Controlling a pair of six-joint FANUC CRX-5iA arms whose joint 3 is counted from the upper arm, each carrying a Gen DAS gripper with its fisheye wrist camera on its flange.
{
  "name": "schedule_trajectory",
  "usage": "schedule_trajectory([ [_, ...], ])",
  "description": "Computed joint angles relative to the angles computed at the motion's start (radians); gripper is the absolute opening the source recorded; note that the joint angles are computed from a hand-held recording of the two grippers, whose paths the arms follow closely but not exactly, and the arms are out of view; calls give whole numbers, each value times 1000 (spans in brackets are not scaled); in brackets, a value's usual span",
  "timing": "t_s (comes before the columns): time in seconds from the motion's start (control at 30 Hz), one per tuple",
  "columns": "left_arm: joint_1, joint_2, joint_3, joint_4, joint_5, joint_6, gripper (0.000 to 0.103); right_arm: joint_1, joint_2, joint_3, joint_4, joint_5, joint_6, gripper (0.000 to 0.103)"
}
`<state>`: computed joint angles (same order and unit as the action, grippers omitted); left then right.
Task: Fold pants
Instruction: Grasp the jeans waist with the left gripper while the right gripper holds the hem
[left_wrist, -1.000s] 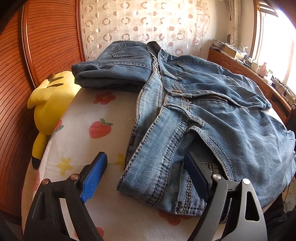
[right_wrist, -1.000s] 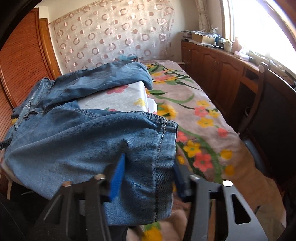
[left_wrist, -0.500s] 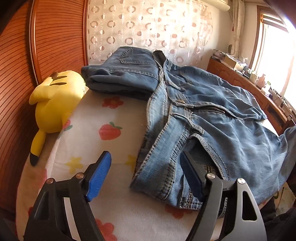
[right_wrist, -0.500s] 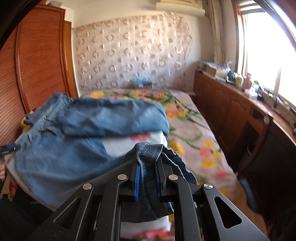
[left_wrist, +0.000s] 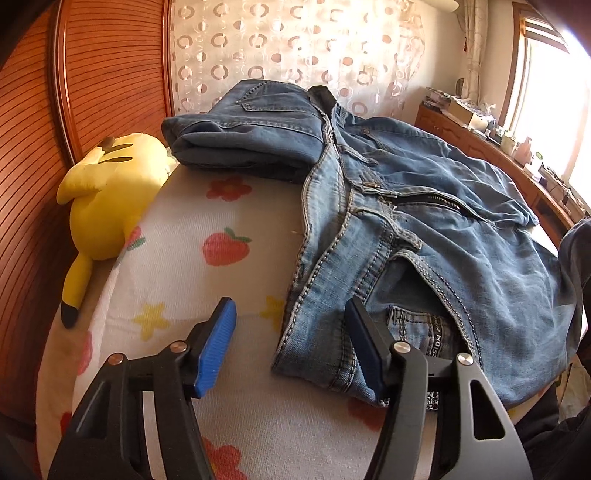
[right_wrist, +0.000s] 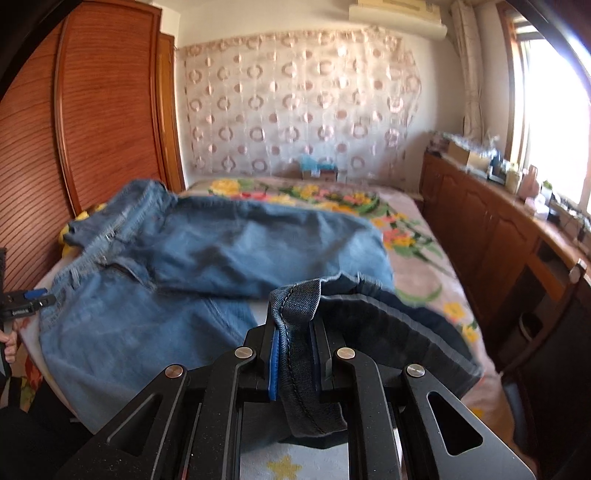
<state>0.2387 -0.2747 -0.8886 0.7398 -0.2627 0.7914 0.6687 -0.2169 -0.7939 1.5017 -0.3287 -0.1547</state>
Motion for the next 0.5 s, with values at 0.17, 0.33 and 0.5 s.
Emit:
schedule_trajectory([
  [0.17,-2,-2,-4,5,7,-6,63,32,-42,-36,-230,-26,135,41],
  [0.33,2,-1,1,-12,2,6,63,52,-147,-106,-328,-70,166,54],
  [0.5,5,1,6,-24,-2,13,63,174,-235,-128,-477,-217,224,54],
])
